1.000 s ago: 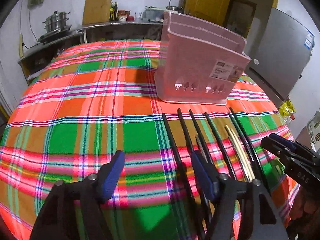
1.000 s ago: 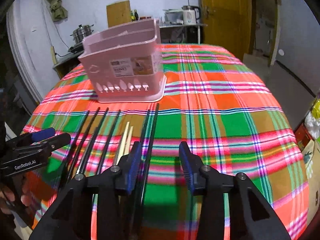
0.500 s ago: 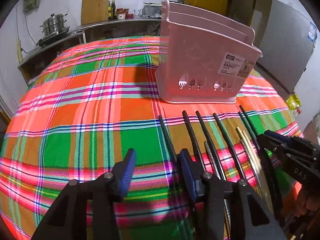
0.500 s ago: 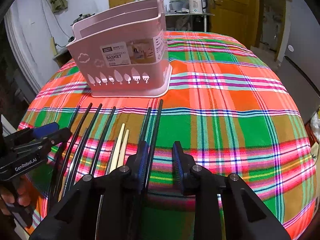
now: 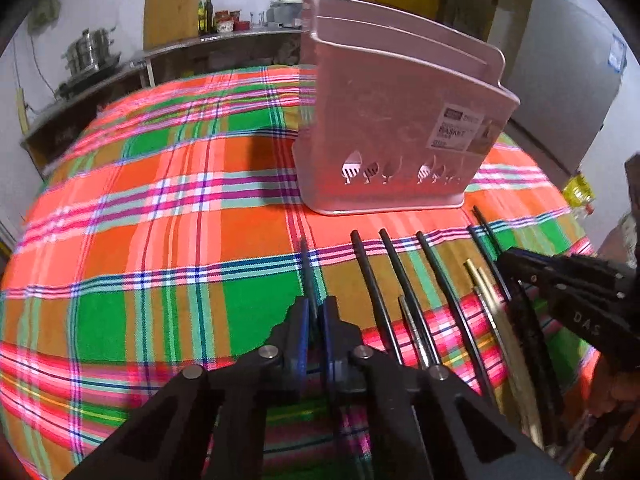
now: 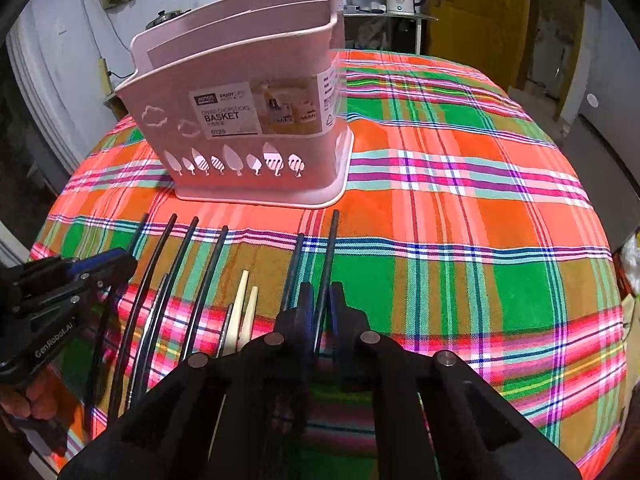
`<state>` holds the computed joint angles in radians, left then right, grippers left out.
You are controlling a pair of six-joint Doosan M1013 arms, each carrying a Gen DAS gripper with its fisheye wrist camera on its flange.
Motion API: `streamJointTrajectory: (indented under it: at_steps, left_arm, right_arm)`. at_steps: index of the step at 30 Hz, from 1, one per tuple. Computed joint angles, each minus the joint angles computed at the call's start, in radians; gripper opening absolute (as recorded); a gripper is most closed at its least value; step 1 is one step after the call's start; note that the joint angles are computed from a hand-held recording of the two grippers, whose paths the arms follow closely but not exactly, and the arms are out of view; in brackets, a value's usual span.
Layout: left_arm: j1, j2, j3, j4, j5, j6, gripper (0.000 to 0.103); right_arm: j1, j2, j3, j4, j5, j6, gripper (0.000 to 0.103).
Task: Organize utensils
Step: 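Lower the left tool onto a black chopstick and close it while the right tool grasps another, then lift the black chopsticks with both tools and carry them over the pink basket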
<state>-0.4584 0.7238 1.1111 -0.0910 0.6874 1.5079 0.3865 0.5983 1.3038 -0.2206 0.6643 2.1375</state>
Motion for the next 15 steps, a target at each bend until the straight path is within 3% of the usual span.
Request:
streamJointTrajectory:
  at_steps: [15]
  left_arm:
    - [0.024, -0.071, 0.035, -0.143, -0.051, 0.116, 0.004]
  right_arm:
    - [0.001, -0.059, 0.034, -0.015, -0.076, 0.019, 0.006]
